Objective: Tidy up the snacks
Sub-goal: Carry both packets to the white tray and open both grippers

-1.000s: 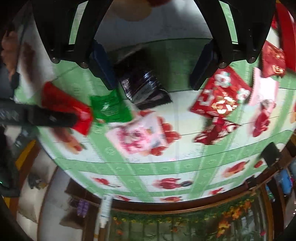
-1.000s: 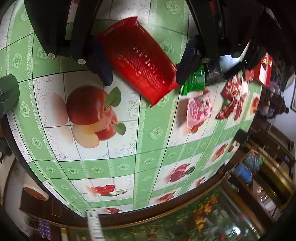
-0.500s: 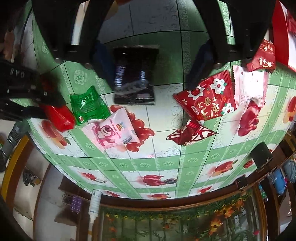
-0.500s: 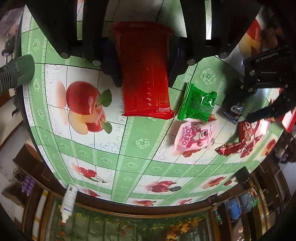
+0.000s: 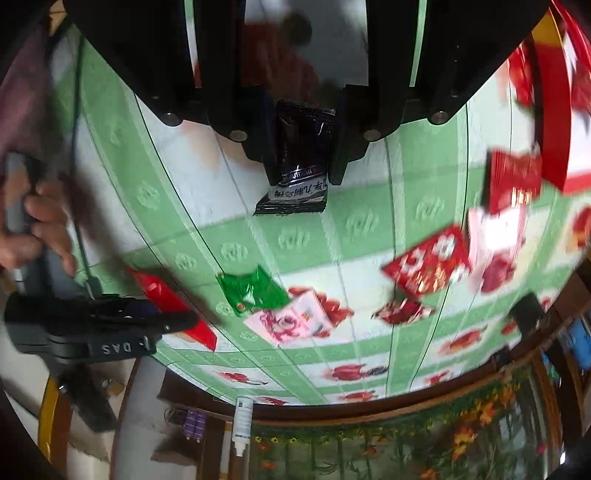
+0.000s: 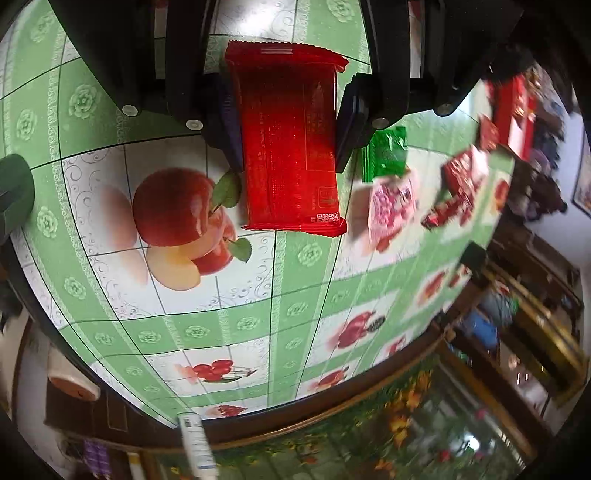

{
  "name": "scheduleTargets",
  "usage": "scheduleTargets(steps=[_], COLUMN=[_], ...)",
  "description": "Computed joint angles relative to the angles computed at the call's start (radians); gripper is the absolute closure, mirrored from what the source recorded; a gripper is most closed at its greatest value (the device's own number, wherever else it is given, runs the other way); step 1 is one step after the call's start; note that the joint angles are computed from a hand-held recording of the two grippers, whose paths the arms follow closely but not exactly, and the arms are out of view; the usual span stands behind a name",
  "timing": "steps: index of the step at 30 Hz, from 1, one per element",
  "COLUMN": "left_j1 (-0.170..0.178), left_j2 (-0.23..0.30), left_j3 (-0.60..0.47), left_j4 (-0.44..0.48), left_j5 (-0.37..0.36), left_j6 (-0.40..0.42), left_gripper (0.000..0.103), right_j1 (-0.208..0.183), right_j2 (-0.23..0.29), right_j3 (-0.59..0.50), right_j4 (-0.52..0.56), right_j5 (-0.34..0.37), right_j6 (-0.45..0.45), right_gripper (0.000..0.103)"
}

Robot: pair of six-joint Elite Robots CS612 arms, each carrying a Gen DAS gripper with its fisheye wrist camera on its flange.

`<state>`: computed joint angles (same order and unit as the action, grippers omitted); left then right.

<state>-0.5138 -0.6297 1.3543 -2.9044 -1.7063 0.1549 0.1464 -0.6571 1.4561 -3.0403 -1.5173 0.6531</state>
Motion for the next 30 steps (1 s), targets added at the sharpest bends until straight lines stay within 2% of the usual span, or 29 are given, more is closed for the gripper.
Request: scheduleTargets(steps=[4, 12, 16, 26, 30], left_j1=[0.017, 0.047, 0.058, 0.081, 0.087], left_j2=[-0.027, -0.075, -0.091, -0.11, -0.111], left_j3=[0.044, 0.132, 0.161, 0.217, 0.225], left_j4=[-0.011, -0.071, -0.099, -0.135, -0.136], left_j5=[-0.023, -0.054, -0.072, -0.101, -0.109], left_j6=[-0.024, -0.076, -0.084, -0.081, -0.088], left_gripper=[0.082, 0.082, 0.082, 0.082, 0.082], right_j1=[-0.001, 0.011, 0.016, 0.047, 0.047], right_j2=[0.003, 0.01, 0.012, 0.016, 0.017], right_j3=[0.003, -0.001, 0.005, 0.01, 0.011], right_j4=[-0.043, -0.087, -0.125, -0.194, -0.195], right_j5=[0.015, -0.008, -0.017, -0.13, -0.145], right_j6=[0.008, 0.003, 0.027, 0.068, 0.073], right_gripper=[0.055, 0.055, 0.055, 0.055, 0.055])
